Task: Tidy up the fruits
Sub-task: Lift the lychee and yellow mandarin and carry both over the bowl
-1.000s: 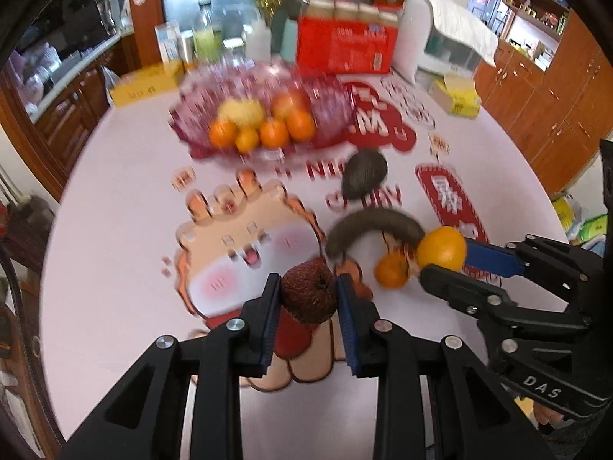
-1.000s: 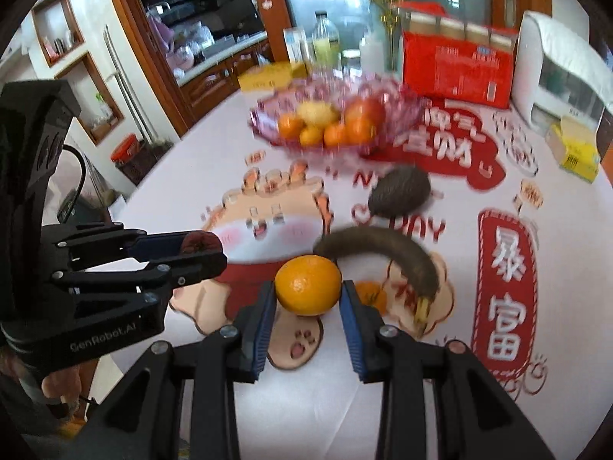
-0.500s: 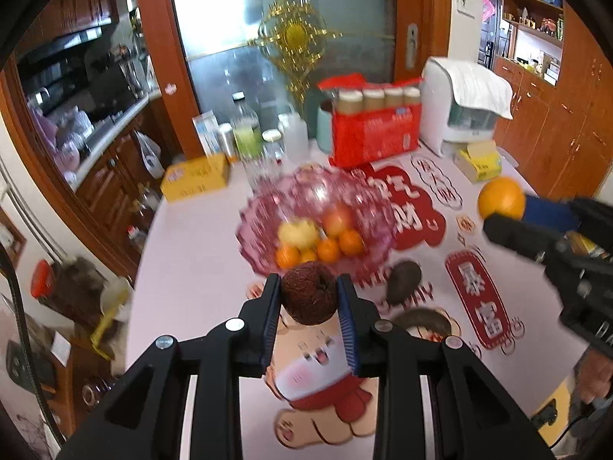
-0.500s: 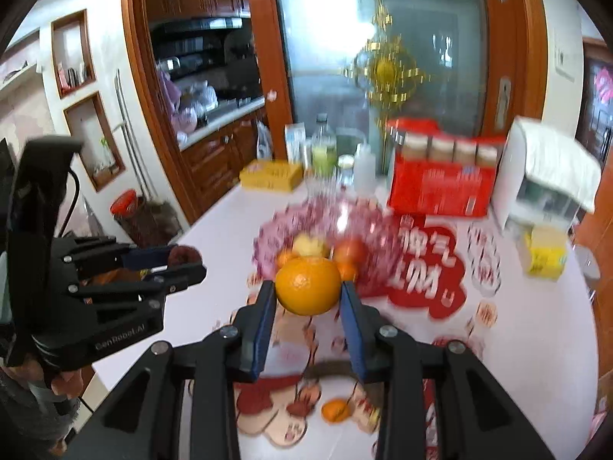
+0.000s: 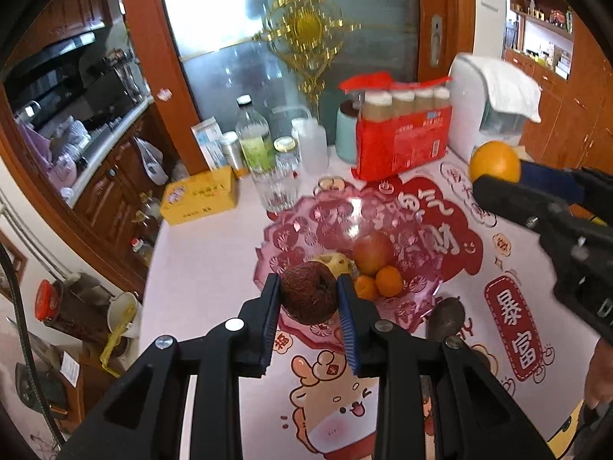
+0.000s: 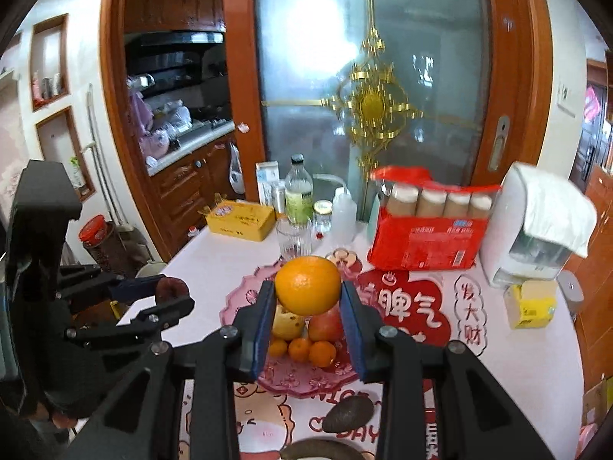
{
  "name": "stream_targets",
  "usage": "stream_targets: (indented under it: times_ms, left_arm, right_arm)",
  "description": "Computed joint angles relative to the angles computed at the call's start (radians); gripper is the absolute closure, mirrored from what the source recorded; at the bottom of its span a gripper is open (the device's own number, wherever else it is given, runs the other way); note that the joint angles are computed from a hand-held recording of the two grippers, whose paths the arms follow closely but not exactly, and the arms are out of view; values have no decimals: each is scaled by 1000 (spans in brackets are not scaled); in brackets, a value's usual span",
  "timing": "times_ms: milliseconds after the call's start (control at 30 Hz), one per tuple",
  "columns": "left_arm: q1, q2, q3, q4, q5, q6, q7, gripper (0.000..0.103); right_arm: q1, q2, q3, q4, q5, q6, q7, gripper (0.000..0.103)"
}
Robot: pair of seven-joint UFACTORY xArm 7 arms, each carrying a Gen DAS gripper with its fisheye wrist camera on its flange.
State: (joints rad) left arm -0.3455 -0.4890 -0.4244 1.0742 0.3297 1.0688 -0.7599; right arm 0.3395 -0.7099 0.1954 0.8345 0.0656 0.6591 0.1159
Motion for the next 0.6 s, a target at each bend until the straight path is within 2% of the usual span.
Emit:
stream_targets:
  times_ms: [333,600]
  left_arm:
    - [-22,155,94,-127,-62,-178,62,75]
    - [-46,252,130,-149,-73,-240,90,75]
  right_arm:
    - [-13,205,32,-60,-37,-27,79,69]
    - [9,303,5,-83,-34,-38,89,69]
